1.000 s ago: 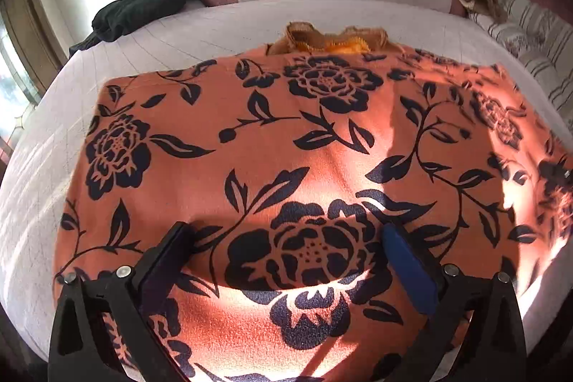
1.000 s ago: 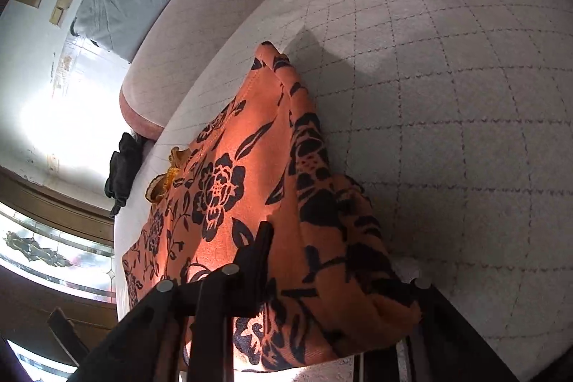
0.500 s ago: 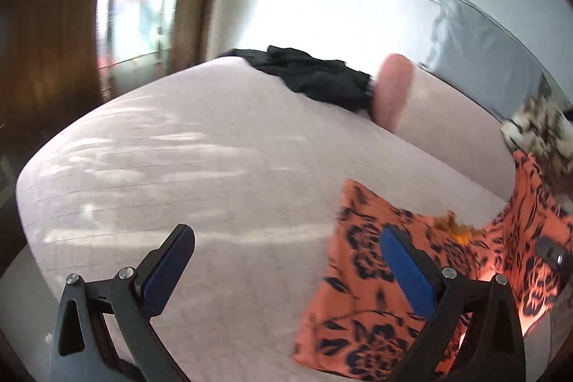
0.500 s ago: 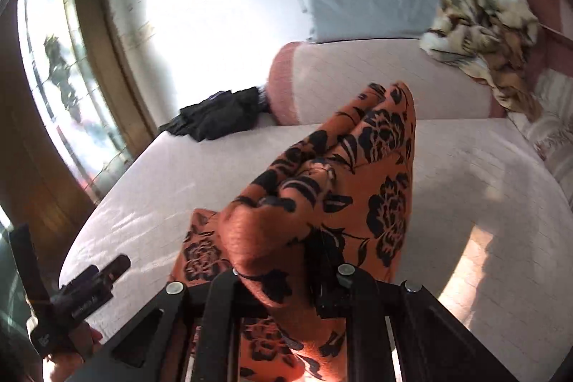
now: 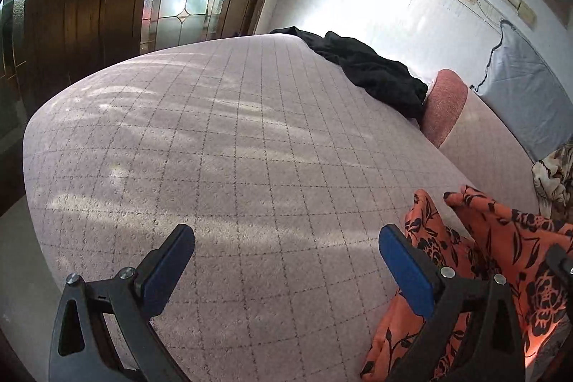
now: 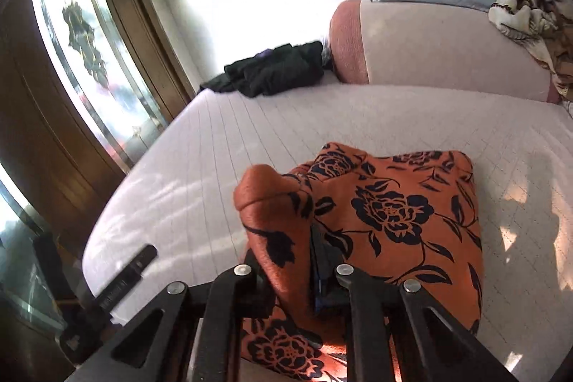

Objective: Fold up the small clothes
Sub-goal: 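Grasp the shirt side with the right tool and fold it over the other half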

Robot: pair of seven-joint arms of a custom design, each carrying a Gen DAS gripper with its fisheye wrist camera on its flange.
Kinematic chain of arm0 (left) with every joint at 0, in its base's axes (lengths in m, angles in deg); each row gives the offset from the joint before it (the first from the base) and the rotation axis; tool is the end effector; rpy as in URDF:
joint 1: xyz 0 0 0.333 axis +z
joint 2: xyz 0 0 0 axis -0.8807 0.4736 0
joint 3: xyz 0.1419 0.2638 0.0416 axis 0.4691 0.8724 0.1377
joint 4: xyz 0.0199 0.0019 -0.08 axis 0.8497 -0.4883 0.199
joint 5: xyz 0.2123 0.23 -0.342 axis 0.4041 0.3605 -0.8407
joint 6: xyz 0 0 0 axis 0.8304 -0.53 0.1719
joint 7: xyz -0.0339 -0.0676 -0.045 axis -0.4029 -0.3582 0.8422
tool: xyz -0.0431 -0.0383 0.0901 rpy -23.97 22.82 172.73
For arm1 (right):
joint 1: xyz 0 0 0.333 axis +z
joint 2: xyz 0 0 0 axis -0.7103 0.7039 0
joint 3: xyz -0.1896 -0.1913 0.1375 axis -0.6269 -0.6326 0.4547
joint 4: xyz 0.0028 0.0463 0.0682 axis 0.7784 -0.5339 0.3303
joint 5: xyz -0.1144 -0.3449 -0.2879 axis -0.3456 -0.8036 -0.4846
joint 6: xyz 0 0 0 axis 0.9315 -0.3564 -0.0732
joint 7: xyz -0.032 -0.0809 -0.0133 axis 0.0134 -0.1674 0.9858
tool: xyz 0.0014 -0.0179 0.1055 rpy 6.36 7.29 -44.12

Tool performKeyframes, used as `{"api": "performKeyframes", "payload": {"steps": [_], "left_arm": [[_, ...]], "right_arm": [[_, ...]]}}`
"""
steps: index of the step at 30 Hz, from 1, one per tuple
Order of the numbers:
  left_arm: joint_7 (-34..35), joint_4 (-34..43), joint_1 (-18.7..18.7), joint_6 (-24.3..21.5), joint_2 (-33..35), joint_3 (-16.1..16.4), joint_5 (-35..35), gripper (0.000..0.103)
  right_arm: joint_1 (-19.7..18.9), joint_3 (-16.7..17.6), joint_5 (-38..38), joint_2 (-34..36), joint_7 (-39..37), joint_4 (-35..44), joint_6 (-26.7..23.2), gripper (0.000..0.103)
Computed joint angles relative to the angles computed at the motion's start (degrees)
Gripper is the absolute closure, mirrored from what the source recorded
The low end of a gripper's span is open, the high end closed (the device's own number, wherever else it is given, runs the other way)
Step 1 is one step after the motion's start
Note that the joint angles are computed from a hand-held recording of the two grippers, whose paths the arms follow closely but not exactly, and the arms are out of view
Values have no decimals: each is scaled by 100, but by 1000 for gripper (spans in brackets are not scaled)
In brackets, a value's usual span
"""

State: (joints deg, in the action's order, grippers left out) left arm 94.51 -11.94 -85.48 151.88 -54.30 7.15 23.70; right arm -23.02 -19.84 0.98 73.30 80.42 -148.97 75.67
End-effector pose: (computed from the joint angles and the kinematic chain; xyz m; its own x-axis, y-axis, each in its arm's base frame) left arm 0.7155 -0.3825 0.4933 0.0805 -0.9427 0.3237 -0.6829 -0.2887 -0.6711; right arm 0.6711 0.3044 0.6079 -0.1661 -0.9385 -0.3026 -0.6256 0.3375 -0.7034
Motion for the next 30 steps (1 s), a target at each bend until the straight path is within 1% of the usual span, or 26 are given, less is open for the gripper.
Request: {"api": "performKeyframes", "payload": {"steps": [2,3,4,5,7,8,9,10,11,13,15,16,17,18,19,21,22,24,25,26,27,28,30], "left_arm": [[-181,-92,16,45,-53,44,-29,1],[-250,-110,38,38,-58,42,-70,1],[-259,-115,75,26,-52,12,-138,1],[-228,-108,108,14,-37,-22,-197,1],[-176,-112,110,4,-35,-34,-202,1],[-147,-122,102,20,-44,-29,-175,1],[-156,-130,79,30,-53,-4,-126,1],[-201,-125,50,19,-56,26,-75,1],[-222,-109,48,0,-46,22,-77,1],[-204,-77,58,-23,-21,-3,-107,1],[-251,-63,11,-48,-20,38,-15,1],[-249,-58,6,-54,-17,39,8,1],[-276,-52,-10,-76,-19,53,43,1],[-316,-51,-29,-93,-22,73,90,1],[-340,-59,-38,-99,-30,81,127,1],[-363,-109,-48,-85,-68,84,203,1],[-358,-128,-42,-58,-81,76,225,1],[-222,-130,13,27,-76,-11,161,1],[-19,-150,96,131,-78,-121,19,1],[196,-210,174,291,-106,-227,-135,1],[448,-273,251,443,-141,-346,-317,1],[925,-318,414,535,-163,-595,-672,1],[2226,-477,870,726,-239,-1296,-1639,1]], "right_arm": [[89,-59,-453,-170,512,-248,392,88],[80,2,-376,-98,396,-228,445,88],[73,109,-107,77,51,-109,336,88],[79,197,159,295,-341,24,98,88],[88,303,899,725,-1070,279,-529,88],[72,327,1039,779,-1148,225,-495,87],[197,201,840,688,-950,63,-291,87],[252,148,795,634,-867,31,-245,87],[270,125,806,551,-832,-21,-196,87],[355,45,525,448,-767,-8,-122,88],[383,11,324,360,-671,-39,98,88],[386,37,323,374,-716,-8,107,87],[345,111,486,459,-963,50,17,87],[268,226,820,551,-1368,84,-183,87],[242,280,1009,544,-1580,-81,-202,86],[311,177,800,432,-1527,-486,342,85],[301,172,878,332,-1448,-622,484,84],[163,252,1356,161,-1548,-827,726,73],[122,287,1516,60,-1662,-923,772,61],[104,308,1607,-70,-1737,-1048,817,41],[114,307,1613,-260,-1673,-1260,946,34],[129,292,1536,-484,-1501,-1526,1110,32],[99,297,1308,-990,-1079,-2105,1401,32]]}}
